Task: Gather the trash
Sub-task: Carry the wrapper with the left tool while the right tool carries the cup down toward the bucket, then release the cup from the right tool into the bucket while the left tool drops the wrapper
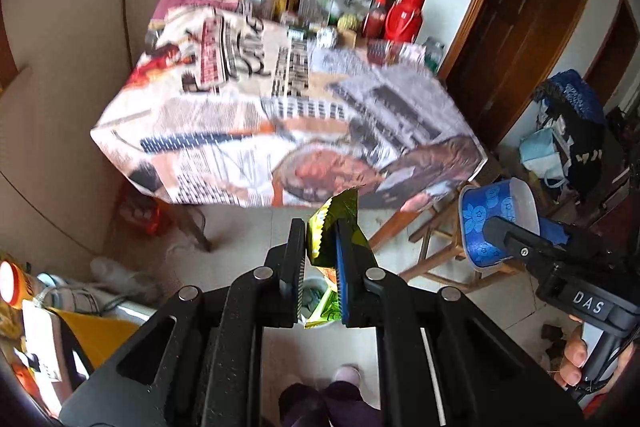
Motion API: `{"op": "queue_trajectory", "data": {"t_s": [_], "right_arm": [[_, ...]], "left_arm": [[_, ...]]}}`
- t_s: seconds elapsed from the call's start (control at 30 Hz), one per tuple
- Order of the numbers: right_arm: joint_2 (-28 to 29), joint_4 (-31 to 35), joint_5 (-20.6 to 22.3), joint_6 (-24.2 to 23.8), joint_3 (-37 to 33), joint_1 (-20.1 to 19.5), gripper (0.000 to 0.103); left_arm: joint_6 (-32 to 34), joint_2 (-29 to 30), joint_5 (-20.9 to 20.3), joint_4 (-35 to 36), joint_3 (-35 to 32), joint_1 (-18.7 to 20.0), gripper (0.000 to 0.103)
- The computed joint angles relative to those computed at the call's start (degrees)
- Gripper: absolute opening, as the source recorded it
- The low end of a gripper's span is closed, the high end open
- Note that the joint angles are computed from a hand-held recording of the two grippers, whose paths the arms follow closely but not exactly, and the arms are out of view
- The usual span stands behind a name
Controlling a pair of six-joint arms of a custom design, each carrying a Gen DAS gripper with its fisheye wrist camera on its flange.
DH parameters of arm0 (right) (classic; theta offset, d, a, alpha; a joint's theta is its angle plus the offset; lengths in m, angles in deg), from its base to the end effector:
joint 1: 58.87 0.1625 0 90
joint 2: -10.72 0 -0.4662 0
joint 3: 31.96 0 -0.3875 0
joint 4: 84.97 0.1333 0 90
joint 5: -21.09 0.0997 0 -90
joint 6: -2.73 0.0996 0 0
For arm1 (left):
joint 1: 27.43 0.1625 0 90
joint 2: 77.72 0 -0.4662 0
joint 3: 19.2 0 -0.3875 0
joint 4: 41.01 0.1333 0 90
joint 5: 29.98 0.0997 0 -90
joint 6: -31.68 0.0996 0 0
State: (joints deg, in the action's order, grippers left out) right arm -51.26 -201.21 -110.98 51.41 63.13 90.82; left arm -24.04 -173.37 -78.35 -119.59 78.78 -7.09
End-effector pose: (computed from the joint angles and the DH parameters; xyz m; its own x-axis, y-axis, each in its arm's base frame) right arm 0.5807 -0.2624 0.2771 -0.8454 -0.0735 0.5291 -0.3365 0.8425 -0.4206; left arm -0.3249 -0.3332 0.5147 -0.8155 0.1467 -0.5598 0.4206 0.8146 -0.3993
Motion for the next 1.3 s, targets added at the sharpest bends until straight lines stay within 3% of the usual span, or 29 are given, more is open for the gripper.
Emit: {"op": "queue_trajectory", "data": {"t_s": [0.4, 0.67, 0.9, 1.1, 1.3], "right_arm": [[0.06, -15.84, 7.41, -6.64, 17.55, -10.93, 0.060], [6.81, -30.90, 8.32, -14.13, 26.16, -18.02, 0.060], [14.52, -46.40, 13.76, -20.70, 31.78, -24.66, 0.060], [16.70, -44.07, 13.13, -21.30, 31.63, -26.78, 0.060], [13.67, -41.61, 12.20, -18.57, 32.69, -27.15, 0.060]], "left_arm": [[5.10, 0.42, -3.61, -17.25, 17.40, 12.75, 0.013], [9.80, 2.21, -3.04, -29.55, 27.58, 23.24, 0.013], [15.07, 6.01, -2.87, -42.07, 35.09, 32.05, 0.013], [18.80, 10.89, -4.56, -50.42, 37.97, 36.37, 0.013], [21.30, 16.32, -9.22, -55.66, 37.22, 37.73, 0.013]]}}
